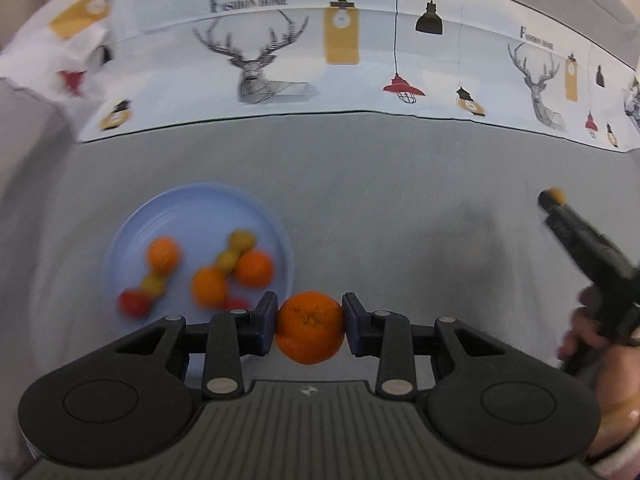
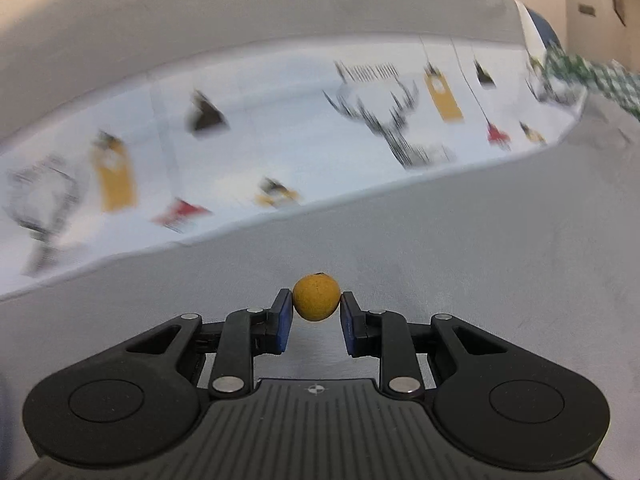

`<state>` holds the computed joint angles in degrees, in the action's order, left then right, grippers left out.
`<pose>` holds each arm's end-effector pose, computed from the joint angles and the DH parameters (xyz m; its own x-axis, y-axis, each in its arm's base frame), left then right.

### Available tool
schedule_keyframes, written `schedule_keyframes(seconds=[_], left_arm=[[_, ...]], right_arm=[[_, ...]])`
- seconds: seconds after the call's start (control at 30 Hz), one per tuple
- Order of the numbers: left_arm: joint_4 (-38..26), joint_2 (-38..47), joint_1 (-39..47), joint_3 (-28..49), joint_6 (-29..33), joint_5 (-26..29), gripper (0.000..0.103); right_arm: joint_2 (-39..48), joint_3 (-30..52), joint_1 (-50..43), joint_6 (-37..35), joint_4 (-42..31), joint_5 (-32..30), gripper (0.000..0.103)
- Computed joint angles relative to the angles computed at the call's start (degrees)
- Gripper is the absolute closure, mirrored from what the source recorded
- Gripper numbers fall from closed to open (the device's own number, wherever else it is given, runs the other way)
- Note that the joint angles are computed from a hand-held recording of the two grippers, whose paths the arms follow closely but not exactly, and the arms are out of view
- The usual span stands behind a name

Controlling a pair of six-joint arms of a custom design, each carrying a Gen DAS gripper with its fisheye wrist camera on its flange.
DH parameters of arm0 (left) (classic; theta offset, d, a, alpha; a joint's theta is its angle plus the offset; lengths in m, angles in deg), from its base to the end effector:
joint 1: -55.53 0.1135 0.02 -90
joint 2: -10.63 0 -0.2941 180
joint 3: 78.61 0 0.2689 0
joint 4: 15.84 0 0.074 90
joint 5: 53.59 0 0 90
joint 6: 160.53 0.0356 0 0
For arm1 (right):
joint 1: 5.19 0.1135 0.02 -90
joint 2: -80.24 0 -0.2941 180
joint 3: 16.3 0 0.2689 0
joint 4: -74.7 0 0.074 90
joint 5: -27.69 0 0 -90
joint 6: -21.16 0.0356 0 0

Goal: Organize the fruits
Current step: 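Carry the orange and yellow fruit toward the blue plate with both tools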

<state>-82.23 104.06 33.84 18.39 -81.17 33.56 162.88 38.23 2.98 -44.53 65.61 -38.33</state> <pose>0.3315 -0.1299 0.3264 -0.8766 0.1502 -0.4571 0.1894 0.9810 -0.0409 0.3033 0.0289 0.2141 -0.4669 0.3130 -0.8271 0.4201 0.9015 0.1040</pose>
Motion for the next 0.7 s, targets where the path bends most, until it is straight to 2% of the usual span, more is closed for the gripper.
schedule_keyframes(seconds=[0.13, 0.23, 0.3, 0.4, 0.53, 0.7], left_arm=[[-3.2, -11.9, 3.0, -7.0, 2.4, 0.7, 0.064], [-5.6, -19.6, 5.6, -10.9, 4.5, 1.0, 0.064], [-7.2, -24.8, 8.2, -13.4, 5.4, 1.4, 0.064], [-9.5, -32.2, 13.3, -16.8, 7.6, 2.9, 0.064], [-12.9, -40.4, 21.6, -20.0, 12.5, 6.4, 0.064], [-18.6, -45.1, 35.5, -19.7, 20.0, 15.7, 0.064]], right_arm=[[-19.1, -2.1, 13.6, 2.3, -14.7, 3.6, 0.076], [-26.7, 0.9, 28.0, 7.7, -26.6, 8.7, 0.076], [-27.5, 4.3, 38.5, 12.5, -32.9, 13.5, 0.076], [-26.0, 9.8, 50.3, 18.6, -39.4, 17.3, 0.076], [-21.5, 16.1, 60.6, 21.8, -44.0, 20.5, 0.076], [-16.5, 22.6, 69.4, 26.8, -49.8, 24.4, 0.076]])
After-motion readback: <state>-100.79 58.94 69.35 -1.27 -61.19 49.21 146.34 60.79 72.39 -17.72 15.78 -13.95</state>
